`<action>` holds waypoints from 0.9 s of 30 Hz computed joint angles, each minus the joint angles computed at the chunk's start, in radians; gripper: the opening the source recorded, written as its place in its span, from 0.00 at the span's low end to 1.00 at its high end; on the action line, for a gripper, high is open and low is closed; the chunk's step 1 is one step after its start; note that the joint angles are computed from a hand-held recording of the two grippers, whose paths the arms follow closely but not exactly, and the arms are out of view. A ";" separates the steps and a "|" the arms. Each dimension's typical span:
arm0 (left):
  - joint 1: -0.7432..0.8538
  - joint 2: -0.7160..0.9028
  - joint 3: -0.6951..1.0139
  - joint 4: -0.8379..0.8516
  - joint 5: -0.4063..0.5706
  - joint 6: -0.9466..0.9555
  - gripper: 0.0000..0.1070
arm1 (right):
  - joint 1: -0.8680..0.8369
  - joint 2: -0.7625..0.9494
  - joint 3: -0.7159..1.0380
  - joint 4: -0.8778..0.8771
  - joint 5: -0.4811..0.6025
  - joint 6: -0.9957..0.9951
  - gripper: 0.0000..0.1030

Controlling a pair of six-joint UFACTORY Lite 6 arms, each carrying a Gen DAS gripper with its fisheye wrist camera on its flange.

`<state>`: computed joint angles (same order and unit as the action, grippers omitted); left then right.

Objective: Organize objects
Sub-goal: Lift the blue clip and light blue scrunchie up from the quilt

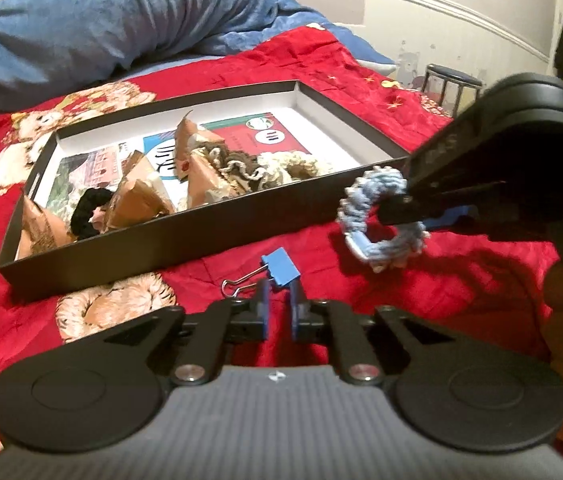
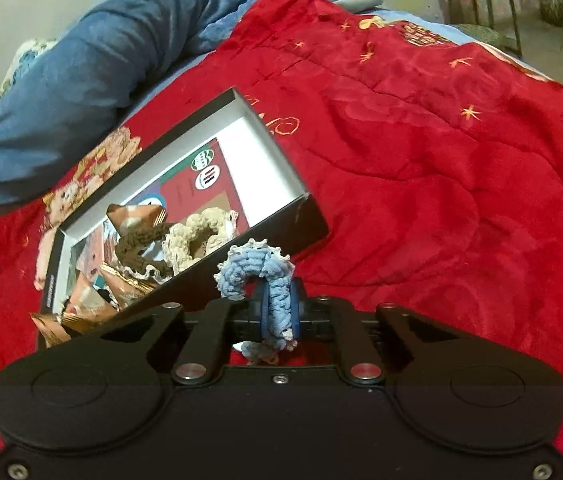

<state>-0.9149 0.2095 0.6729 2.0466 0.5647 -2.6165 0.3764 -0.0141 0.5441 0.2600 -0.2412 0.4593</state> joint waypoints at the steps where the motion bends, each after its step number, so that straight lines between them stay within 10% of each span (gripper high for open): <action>1: -0.010 0.008 0.012 -0.047 0.007 0.044 0.44 | -0.002 -0.004 -0.006 -0.008 -0.002 0.016 0.11; 3: -0.025 0.018 0.026 -0.108 0.032 0.092 0.66 | -0.006 -0.006 -0.015 -0.056 -0.011 0.074 0.11; 8: 0.008 0.034 0.047 -0.074 0.004 0.017 0.69 | -0.010 -0.040 -0.030 -0.080 -0.034 0.106 0.11; 12: 0.049 0.093 0.092 -0.025 0.001 -0.016 0.68 | -0.056 -0.030 -0.020 -0.225 -0.049 0.236 0.11; 15: 0.044 0.122 0.107 -0.038 0.035 0.003 0.46 | -0.091 0.006 0.006 -0.344 -0.068 0.343 0.11; 27: 0.027 0.079 0.089 -0.092 0.045 0.046 0.45 | -0.050 -0.026 -0.015 -0.235 -0.131 0.235 0.11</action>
